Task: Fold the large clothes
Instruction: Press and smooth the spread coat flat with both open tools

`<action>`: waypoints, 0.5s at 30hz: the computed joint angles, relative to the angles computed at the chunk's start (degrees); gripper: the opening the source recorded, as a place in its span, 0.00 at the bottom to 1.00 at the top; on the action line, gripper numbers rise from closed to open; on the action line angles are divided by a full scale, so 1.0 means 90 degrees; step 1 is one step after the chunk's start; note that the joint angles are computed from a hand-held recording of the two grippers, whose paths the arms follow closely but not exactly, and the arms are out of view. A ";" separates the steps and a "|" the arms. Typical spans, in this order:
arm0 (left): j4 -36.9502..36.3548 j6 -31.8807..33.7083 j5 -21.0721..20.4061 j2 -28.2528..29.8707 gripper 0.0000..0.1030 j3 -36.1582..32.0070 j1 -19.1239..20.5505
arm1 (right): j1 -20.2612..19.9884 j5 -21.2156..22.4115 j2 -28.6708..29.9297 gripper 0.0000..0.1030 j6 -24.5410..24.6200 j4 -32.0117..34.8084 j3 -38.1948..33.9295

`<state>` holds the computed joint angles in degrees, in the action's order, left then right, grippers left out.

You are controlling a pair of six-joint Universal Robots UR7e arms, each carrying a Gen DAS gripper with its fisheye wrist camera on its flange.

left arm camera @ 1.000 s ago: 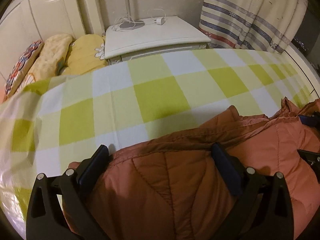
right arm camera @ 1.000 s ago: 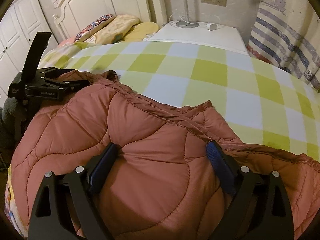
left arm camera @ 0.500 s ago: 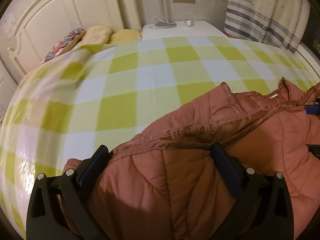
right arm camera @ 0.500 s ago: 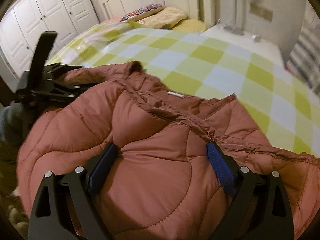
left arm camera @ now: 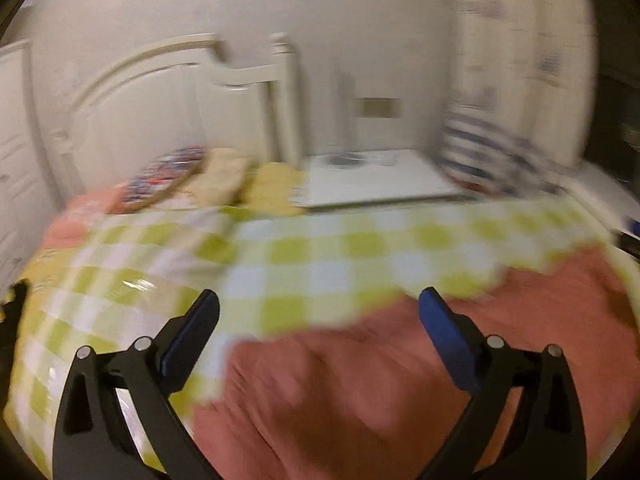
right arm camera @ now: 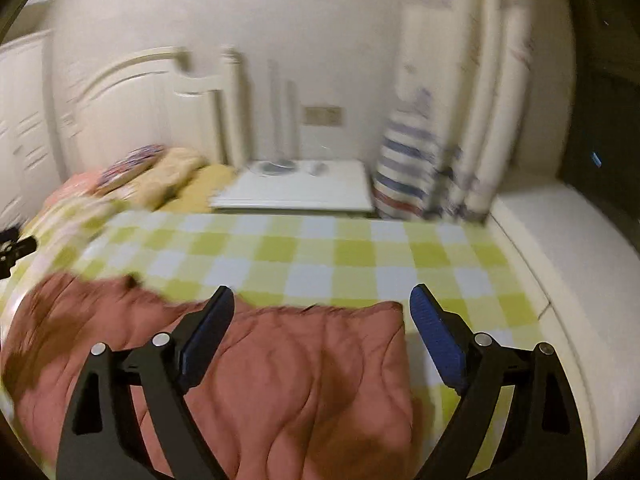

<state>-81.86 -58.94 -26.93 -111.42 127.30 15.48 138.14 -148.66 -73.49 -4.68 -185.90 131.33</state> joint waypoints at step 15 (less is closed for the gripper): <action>-0.3025 0.1921 -0.1451 0.1021 0.98 0.0809 0.1529 | -0.0948 0.0984 0.0316 0.88 0.1008 0.2050 -0.0032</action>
<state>-109.09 -41.65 -39.98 -102.23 134.58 29.24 129.61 -139.80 -70.65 4.38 -167.45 131.05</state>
